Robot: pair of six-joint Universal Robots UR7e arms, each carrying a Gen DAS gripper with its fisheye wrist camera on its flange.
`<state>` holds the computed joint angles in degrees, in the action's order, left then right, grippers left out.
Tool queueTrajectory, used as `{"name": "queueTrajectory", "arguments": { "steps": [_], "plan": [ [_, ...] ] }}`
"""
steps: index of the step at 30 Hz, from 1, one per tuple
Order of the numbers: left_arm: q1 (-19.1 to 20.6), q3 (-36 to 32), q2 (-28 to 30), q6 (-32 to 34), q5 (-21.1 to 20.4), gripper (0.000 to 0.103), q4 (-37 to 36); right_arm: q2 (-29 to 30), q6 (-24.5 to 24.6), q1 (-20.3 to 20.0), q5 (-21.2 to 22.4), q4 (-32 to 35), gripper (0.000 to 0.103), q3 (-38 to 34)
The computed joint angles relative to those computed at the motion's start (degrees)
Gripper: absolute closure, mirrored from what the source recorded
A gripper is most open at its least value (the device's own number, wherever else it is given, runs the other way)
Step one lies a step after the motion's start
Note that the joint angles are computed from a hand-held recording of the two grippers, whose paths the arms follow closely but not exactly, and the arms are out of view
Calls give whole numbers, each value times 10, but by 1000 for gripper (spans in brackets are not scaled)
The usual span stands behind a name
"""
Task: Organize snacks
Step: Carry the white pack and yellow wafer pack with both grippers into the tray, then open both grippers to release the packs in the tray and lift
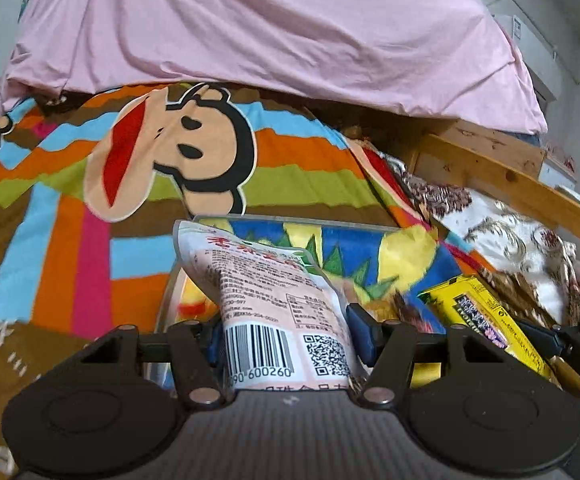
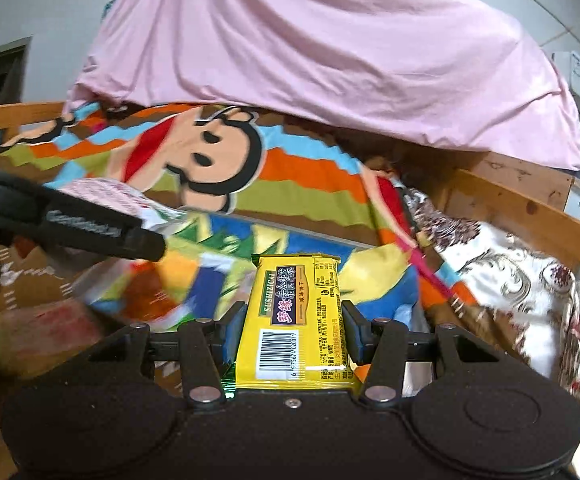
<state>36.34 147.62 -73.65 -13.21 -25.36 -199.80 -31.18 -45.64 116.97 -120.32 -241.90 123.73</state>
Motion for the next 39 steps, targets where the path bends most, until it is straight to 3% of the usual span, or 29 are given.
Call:
{"name": "queueTrajectory", "arguments": {
  "steps": [3, 6, 16, 25, 28, 29, 35, 39],
  "plan": [
    [42, -37, 43, 72, -34, 40, -81, 5, 9, -23, 10, 25, 52, -43],
    [87, -71, 71, 105, -81, 40, -102, 16, 12, -43, 17, 52, 52, -82],
    [149, -113, 93, 108, -137, 40, -54, 45, 35, -70, 29, 99, 52, -138],
    [167, -122, 83, 68, -149, 31, 4, 50, 55, -79, 18, 136, 51, -145],
    [166, -121, 85, 68, -147, 25, 2, 50, 58, -80, 16, 140, 51, -145],
    [166, -121, 86, 67, -147, 18, 0, 49, 58, -80, 18, 141, 50, -144],
    [167, -118, 66, 26, -154, 12, 12, 39, 68, -76, 21, 133, 37, -137],
    [152, -109, 52, 12, -136, 9, 3, 22, 81, -70, 24, 116, 27, -124]
  ]
}}
